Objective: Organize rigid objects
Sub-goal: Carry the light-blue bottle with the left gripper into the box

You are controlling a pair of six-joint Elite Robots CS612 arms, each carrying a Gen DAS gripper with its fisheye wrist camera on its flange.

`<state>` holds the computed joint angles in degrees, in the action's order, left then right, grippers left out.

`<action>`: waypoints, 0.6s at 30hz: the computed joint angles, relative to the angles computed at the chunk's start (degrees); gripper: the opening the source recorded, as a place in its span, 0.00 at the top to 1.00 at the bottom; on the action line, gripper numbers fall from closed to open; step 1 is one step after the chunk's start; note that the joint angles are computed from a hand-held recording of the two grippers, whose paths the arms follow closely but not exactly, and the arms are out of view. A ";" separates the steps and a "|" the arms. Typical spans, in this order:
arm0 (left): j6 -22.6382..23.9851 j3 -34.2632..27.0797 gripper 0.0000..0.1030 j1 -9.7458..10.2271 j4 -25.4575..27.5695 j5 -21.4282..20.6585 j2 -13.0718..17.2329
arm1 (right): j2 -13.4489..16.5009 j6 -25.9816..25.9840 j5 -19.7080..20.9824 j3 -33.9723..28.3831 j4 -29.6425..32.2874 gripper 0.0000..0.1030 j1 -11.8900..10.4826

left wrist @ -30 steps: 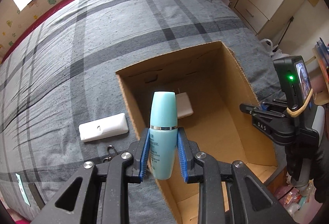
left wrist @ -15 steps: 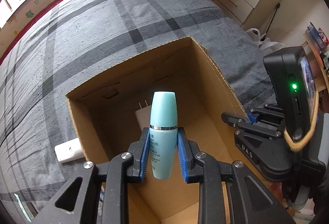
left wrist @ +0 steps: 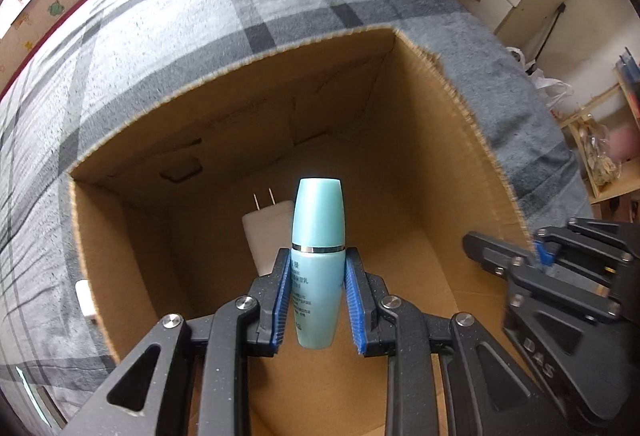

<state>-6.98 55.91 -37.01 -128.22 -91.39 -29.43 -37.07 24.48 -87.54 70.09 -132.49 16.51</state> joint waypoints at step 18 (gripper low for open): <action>1.88 0.04 0.73 -0.51 1.60 1.05 1.39 | -0.15 0.23 0.41 0.32 -0.34 0.94 -0.09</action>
